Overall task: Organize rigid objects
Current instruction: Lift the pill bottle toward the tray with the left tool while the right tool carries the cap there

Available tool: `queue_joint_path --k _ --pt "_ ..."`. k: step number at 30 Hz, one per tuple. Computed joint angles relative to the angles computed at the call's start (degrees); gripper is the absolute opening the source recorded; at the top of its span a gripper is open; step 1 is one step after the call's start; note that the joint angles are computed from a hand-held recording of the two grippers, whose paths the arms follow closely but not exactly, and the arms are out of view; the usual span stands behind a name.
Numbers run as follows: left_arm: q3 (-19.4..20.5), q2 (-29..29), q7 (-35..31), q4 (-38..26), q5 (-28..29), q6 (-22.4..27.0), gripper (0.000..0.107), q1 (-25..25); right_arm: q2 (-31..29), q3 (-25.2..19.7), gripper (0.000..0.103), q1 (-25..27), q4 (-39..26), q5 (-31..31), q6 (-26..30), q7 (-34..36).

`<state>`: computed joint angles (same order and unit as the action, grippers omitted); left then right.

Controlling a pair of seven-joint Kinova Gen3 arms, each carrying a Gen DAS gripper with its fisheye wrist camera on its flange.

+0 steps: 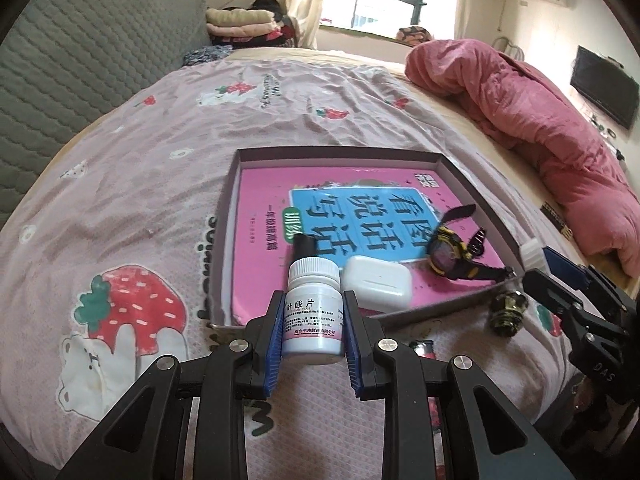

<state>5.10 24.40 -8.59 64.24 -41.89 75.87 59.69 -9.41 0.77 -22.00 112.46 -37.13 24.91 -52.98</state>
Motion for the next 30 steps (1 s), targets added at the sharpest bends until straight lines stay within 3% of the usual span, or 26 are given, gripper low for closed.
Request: queue_joint_path --k 10,30 --pt "-0.4 0.5 0.3 0.1 -0.4 1.6 0.027 -0.9 -1.1 -0.5 0.052 -0.8 1.2 3.0 -4.0 -2.8" --pt "-0.7 1.3 -1.2 1.2 1.9 -0.2 0.027 -3.2 -0.5 1.0 0.052 -1.8 0.9 6.8 -4.9 -8.0"
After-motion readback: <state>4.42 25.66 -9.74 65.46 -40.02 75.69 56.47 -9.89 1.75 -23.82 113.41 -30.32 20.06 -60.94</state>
